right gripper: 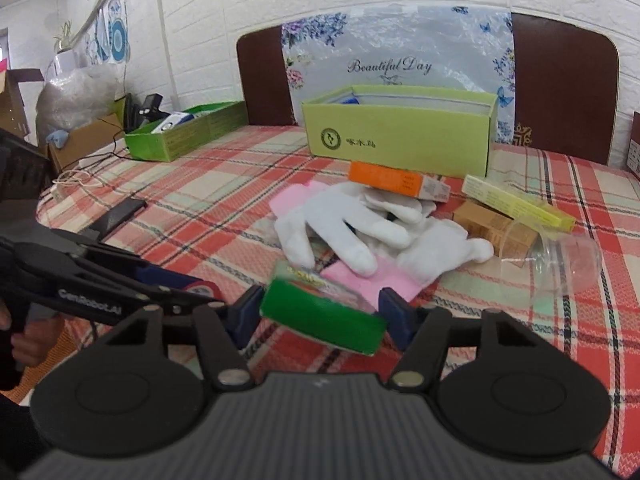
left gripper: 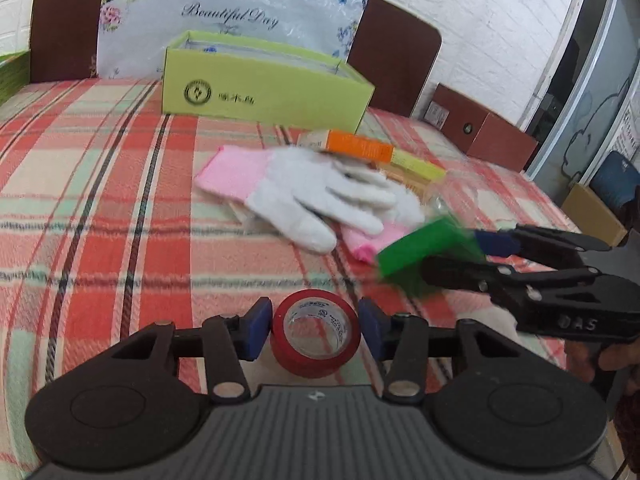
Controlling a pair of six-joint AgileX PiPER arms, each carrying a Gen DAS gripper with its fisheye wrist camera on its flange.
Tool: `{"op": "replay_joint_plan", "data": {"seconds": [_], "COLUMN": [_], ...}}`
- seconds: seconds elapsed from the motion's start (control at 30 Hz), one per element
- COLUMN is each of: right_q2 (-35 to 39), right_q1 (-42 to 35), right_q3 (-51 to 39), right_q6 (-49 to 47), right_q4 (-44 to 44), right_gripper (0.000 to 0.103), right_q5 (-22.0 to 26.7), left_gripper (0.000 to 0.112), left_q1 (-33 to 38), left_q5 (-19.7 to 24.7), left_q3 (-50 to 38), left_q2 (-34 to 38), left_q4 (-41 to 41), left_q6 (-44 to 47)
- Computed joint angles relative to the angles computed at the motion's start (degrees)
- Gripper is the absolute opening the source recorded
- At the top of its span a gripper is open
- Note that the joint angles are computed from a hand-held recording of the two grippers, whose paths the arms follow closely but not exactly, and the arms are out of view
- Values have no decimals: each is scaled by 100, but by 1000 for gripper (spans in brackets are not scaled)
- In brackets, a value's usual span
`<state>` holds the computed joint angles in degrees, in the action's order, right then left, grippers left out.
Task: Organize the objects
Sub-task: 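Grasp the red tape roll with the left tool while the right tool grasps the green card box, then carry the tape roll and green box into the lime-green box and open both tools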
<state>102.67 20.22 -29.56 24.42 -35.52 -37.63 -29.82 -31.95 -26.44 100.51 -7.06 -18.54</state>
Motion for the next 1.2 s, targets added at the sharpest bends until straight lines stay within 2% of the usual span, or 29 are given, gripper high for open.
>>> {"op": "replay_joint_plan", "data": {"seconds": [0.07,0.1,0.17,0.23,0.43,0.5,0.57,0.63,0.83,1.0,1.1,1.2], "right_q2": [-188,-226,-255,-195,162,222,168,61,-263,-157,159,691], "right_q1": [-39,-93,-67,143,319,207,145,178,-110,-221,-146,-133], "right_q3": [-39,-125,-294,-414,-202,-223,-276,-301,-596,-1488,-2308,-3362], "right_q6": [223,571,640,185,-661,-333,-27,-28,1023,1521,1376,1592], "right_q4": [-241,-500,-549,-193,762,526,284,322,-731,-875,-477,-439], "right_gripper": [21,20,19,21,24,24,20,19,19,18,18,19], "right_q5": [4,12,221,554,576,596,708,790,447,510,870,1341], "left_gripper": [50,50,50,50,50,50,50,50,50,50,50,50], "left_q1": [58,92,143,193,300,295,313,390,683,917,957,1071], "left_q5": [-29,-36,-27,-71,1,-9,-54,-61,191,448,693,1085], "left_q3": [-44,-72,-97,-42,44,35,24,-10,-484,-1286,-1996,-2861], "left_q2": [-137,-195,-274,-281,72,115,97,23,-342,-357,-114,277], "left_q4": [-71,-107,-212,-157,240,246,253,408,861,934,451,323], "left_q6": [147,222,371,328,-176,-186,-170,-269,-378,-279,257,363]}}
